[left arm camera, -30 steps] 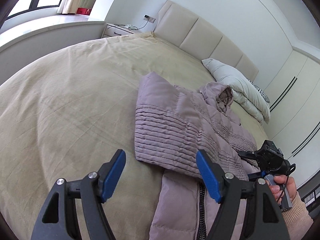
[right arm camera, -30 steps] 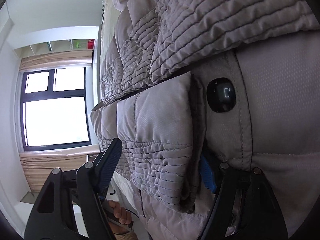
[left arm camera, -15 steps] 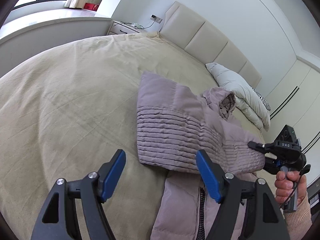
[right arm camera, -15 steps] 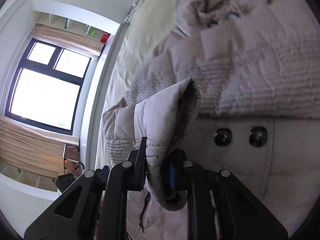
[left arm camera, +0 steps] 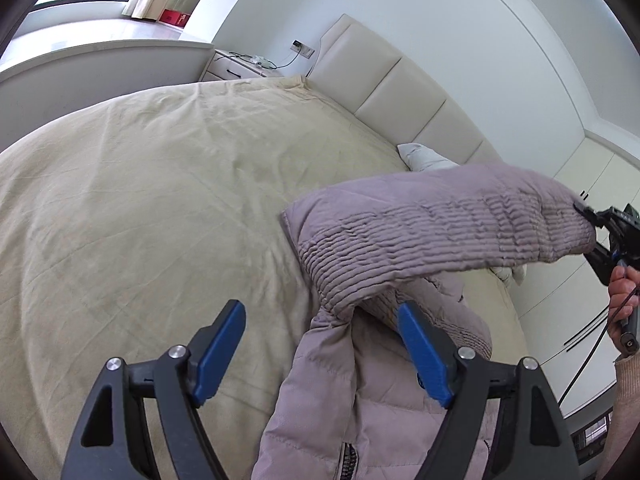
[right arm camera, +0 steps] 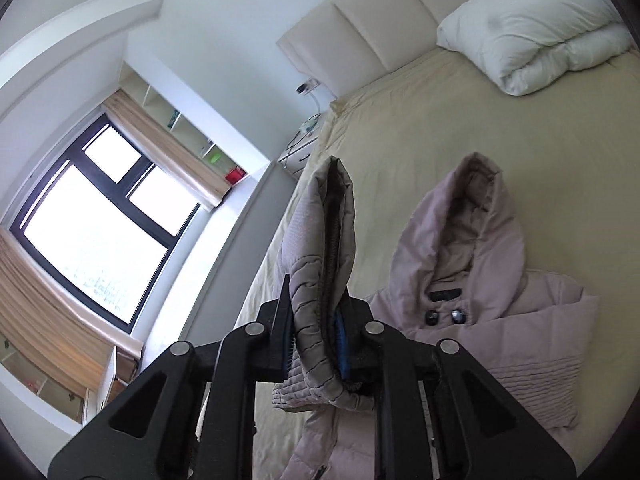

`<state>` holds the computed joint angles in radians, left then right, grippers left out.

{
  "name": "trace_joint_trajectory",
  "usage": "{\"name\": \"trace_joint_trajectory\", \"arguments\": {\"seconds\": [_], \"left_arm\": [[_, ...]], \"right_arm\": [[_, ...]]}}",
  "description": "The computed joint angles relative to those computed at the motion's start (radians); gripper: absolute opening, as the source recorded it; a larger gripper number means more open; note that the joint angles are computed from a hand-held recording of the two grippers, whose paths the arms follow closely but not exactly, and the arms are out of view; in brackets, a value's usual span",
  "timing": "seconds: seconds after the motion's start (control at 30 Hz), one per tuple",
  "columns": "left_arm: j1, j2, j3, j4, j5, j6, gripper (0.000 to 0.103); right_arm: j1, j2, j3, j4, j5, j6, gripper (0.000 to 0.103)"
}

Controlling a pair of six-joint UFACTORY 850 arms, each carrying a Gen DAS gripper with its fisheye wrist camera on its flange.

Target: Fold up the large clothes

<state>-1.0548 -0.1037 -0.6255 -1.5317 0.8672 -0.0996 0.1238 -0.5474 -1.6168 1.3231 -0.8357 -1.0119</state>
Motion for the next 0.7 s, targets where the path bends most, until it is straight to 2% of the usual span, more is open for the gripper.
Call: {"name": "trace_joint_trajectory", "arguments": {"seconds": [0.13, 0.2, 0.33, 0.5, 0.6, 0.63, 0.7], "left_arm": [[0.046, -0.036, -0.047, 0.011, -0.038, 0.069, 0.081], [0.074, -0.058, -0.073, 0.03, -0.073, 0.091, 0.081], [0.118, -0.109, -0.144, 0.031, -0.127, 0.195, 0.081], [0.184, -0.17, -0.256, -0.015, -0.172, 0.406, 0.081], [0.224, -0.234, -0.361, -0.047, -0.19, 0.583, 0.081], [0.24, -0.259, -0.398, -0.063, -0.209, 0.641, 0.081], [0.27, -0.324, -0.488, -0.162, -0.234, 0.82, 0.079]], "right_arm": [[-0.101, -0.08, 0.003, -0.026, 0.045, 0.064, 0.016], [-0.131, -0.138, -0.003, -0.074, 0.091, 0.115, 0.016], [-0.183, -0.263, -0.008, -0.066, 0.121, 0.176, 0.016], [-0.199, -0.388, -0.075, -0.056, 0.077, 0.165, 0.016], [-0.172, -0.4, -0.121, -0.139, 0.095, 0.2, 0.016], [-0.164, -0.39, -0.097, -0.162, 0.098, 0.2, 0.016], [-0.15, -0.408, -0.125, -0.176, 0.116, 0.217, 0.016]]}}
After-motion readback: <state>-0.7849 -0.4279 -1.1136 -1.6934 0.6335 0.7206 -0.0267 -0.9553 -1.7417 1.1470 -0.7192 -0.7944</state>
